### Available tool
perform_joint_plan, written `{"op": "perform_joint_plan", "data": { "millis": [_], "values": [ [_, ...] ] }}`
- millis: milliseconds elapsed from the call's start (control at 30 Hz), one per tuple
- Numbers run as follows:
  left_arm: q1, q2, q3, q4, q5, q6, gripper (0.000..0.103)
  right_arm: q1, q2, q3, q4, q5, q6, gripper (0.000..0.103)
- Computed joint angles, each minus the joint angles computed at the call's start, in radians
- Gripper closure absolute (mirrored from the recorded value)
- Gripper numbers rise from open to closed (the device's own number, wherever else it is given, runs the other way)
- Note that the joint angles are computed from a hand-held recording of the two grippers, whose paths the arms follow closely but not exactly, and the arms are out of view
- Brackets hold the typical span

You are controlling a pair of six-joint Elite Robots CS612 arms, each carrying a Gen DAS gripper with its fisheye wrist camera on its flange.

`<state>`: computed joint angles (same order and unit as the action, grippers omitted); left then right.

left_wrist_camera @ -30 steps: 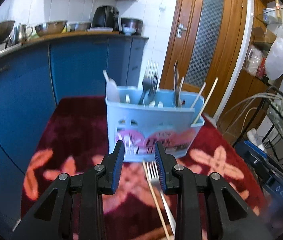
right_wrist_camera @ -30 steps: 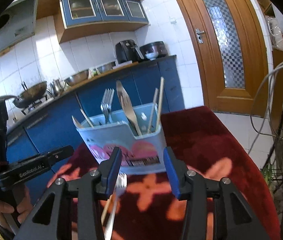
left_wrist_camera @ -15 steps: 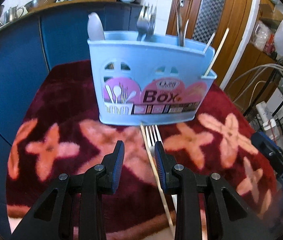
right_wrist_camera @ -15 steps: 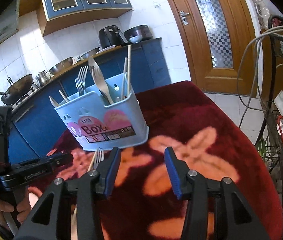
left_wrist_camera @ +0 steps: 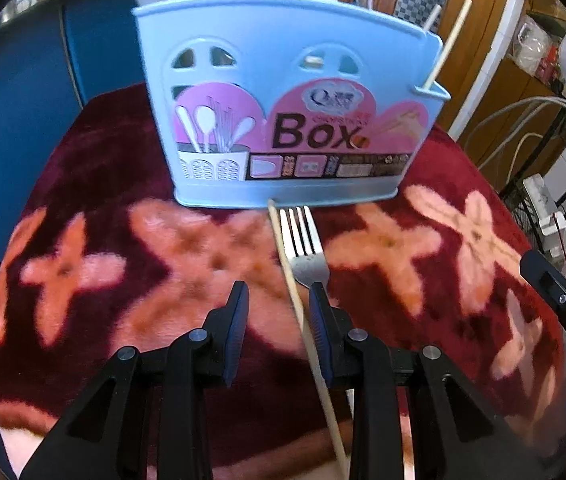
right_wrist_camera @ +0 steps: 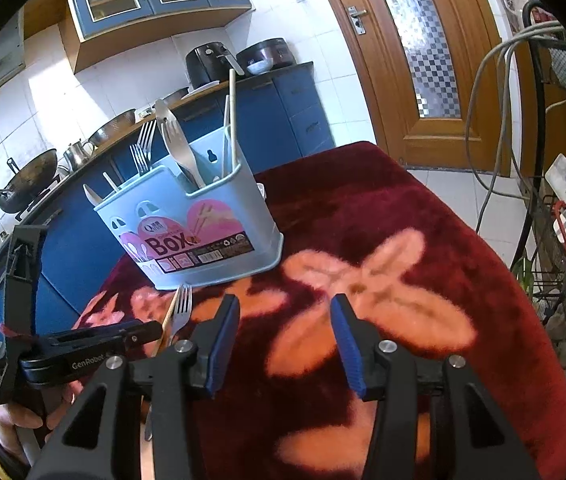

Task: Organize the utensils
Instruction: 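Move both open tools back toward the last fork and chopstick, then close the left tool on the wooden chopstick while the right tool grasps the silver fork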

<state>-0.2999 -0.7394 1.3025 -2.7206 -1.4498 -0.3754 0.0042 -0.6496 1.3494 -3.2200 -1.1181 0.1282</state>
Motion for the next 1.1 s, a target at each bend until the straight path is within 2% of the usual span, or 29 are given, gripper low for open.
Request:
{"op": "perform_joint_plan", "data": {
  "millis": [133, 367, 633, 700, 833, 1100],
  "values": [
    [-0.006, 0.008, -0.011, 0.023, 0.021, 0.006, 0.075, -0.001, 0.001, -0.001, 0.008, 0.005, 0.001, 0.052],
    [0.002, 0.014, -0.021, 0.035, -0.001, -0.006, 0.081, -0.002, 0.003, -0.003, 0.016, 0.01, 0.005, 0.052],
    [0.005, 0.027, -0.037, 0.027, -0.027, -0.004, 0.097, 0.002, 0.003, -0.005, 0.03, 0.018, -0.008, 0.052],
    [0.006, 0.024, -0.031, 0.015, -0.035, -0.014, 0.1, 0.004, 0.001, -0.003, 0.033, 0.018, -0.013, 0.052],
    [0.011, 0.011, -0.009, -0.024, -0.045, -0.04, 0.101, 0.007, -0.003, 0.0, 0.036, 0.014, -0.021, 0.052],
    [0.034, -0.022, 0.052, -0.16, -0.066, -0.107, 0.101, 0.021, -0.006, -0.011, 0.084, 0.028, -0.057, 0.052]
  ]
}}
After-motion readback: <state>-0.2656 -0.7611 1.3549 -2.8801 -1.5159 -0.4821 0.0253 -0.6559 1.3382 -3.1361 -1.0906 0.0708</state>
